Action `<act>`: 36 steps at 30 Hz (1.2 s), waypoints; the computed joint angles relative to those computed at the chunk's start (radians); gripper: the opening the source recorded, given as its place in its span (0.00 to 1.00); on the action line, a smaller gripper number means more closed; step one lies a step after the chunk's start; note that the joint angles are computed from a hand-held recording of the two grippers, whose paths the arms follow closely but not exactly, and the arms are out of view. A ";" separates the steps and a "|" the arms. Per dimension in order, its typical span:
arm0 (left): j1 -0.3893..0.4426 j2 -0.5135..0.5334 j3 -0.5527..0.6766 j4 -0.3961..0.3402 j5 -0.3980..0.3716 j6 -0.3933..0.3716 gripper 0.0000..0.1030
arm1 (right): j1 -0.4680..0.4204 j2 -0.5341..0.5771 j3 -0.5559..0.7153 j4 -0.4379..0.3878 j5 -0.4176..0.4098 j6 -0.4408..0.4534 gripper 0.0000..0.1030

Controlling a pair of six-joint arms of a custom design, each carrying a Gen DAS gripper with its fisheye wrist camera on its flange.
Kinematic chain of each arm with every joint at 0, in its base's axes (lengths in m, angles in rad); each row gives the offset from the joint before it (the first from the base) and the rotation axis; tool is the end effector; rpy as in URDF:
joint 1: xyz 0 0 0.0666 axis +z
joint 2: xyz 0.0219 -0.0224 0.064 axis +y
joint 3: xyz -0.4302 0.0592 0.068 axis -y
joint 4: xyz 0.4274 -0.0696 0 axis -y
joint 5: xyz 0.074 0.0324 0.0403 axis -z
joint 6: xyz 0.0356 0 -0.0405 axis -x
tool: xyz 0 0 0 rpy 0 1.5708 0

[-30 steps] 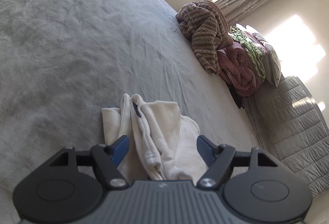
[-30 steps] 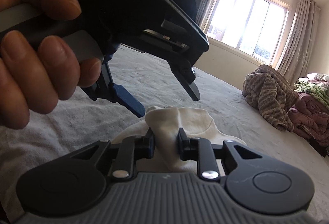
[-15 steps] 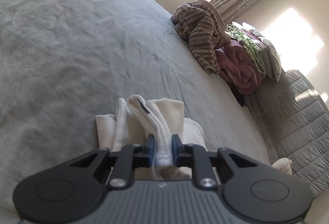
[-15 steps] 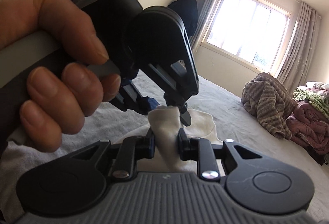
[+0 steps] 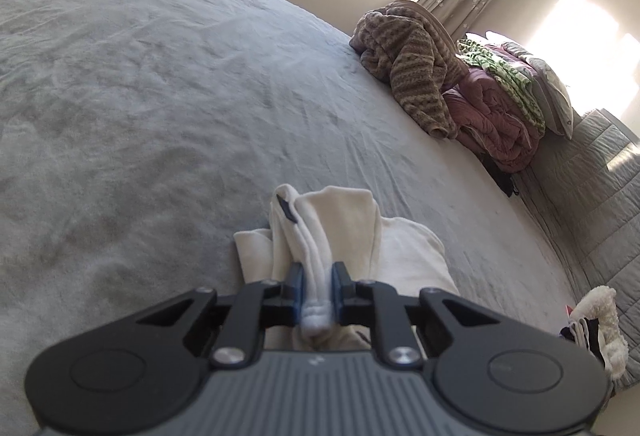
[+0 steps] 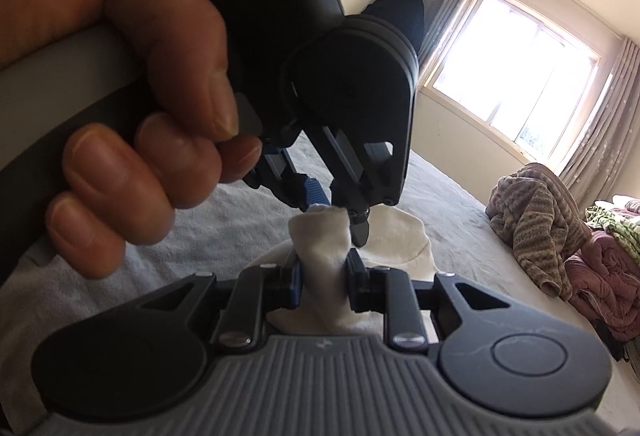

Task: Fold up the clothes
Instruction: 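Lower the held end onto the folded sweatshirt with the right gripper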

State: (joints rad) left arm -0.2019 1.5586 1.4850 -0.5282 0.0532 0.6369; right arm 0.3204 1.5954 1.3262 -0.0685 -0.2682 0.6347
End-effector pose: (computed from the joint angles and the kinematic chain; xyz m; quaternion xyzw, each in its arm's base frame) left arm 0.5884 -0.1228 0.4680 -0.1788 0.8664 -0.2111 0.4157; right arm 0.5805 0.2021 0.4092 -0.4403 0.6826 0.0181 0.5830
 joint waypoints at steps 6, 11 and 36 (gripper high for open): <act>-0.018 0.002 -0.010 -0.025 -0.049 -0.005 0.14 | -0.004 0.002 0.002 -0.059 0.001 0.066 0.24; -0.032 -0.012 -0.021 -0.025 -0.091 -0.017 0.14 | -0.010 -0.003 -0.002 -0.058 -0.022 0.107 0.24; -0.039 -0.092 -0.075 0.144 -0.132 -0.156 0.19 | -0.016 -0.027 -0.009 -0.111 -0.040 0.133 0.27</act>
State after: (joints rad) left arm -0.2407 1.4664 1.4104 -0.3845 -0.0790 0.4806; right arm 0.3045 1.5684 1.3176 -0.1799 -0.3084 0.7680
